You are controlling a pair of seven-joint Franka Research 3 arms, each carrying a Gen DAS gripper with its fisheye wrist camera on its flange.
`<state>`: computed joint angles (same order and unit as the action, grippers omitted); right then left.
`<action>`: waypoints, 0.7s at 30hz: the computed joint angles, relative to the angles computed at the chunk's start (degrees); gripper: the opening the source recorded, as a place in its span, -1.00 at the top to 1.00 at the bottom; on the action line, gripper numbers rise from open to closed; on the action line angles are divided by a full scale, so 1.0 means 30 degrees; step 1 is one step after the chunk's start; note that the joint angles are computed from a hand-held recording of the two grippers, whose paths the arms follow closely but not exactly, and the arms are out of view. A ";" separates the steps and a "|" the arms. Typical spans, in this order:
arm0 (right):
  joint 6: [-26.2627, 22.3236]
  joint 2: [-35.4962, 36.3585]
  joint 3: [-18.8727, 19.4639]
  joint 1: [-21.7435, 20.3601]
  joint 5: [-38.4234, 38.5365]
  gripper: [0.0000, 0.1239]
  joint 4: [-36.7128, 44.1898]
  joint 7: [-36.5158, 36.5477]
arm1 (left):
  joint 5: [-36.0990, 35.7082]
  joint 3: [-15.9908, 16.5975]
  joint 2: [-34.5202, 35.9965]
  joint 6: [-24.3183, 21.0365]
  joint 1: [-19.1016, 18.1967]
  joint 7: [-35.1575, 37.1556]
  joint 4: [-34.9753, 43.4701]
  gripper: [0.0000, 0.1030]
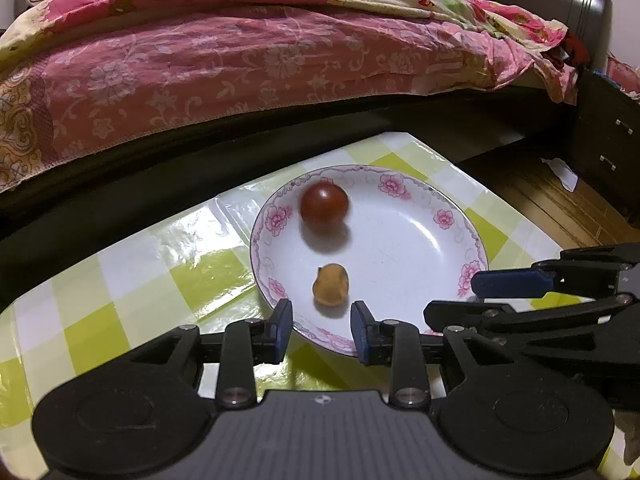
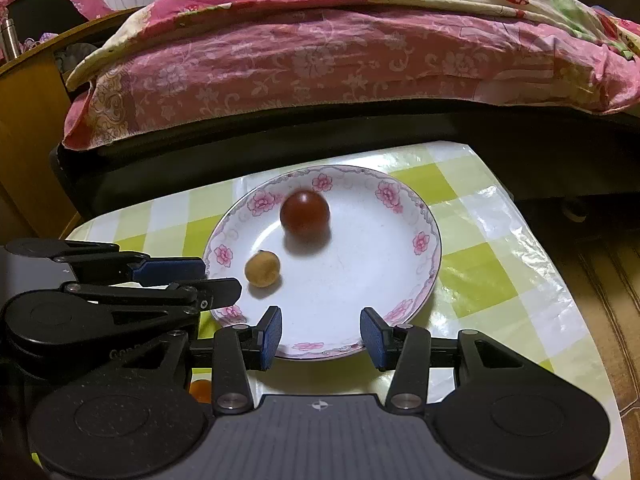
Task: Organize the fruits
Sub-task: 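Carry both fruits over the white plate and open both grippers to drop them, then withdraw both grippers from the plate back toward the loose fruit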
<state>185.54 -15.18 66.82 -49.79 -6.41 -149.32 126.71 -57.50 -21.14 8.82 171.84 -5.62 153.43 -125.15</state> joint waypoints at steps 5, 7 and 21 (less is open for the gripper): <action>0.0242 -0.0150 -0.1709 0.1821 0.0534 0.33 -0.0410 -0.0196 | -0.1236 -0.0119 -0.0515 -0.0062 -0.0006 0.1571 -0.0341 0.23; 0.0204 -0.0314 -0.2455 0.2703 0.0799 0.33 -0.0665 -0.0327 | -0.1780 0.0096 -0.0791 -0.0363 -0.0199 0.2162 -0.0487 0.23; -0.0408 -0.1543 -0.7741 0.9116 0.1665 0.32 -0.2593 0.0247 | -0.3604 0.2602 -0.3782 -0.1101 -0.2386 0.3532 -0.3064 0.23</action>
<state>184.32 -19.80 43.59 -22.45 -1.41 -157.10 127.45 -68.31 -13.34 -2.53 168.54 -12.78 164.03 -134.34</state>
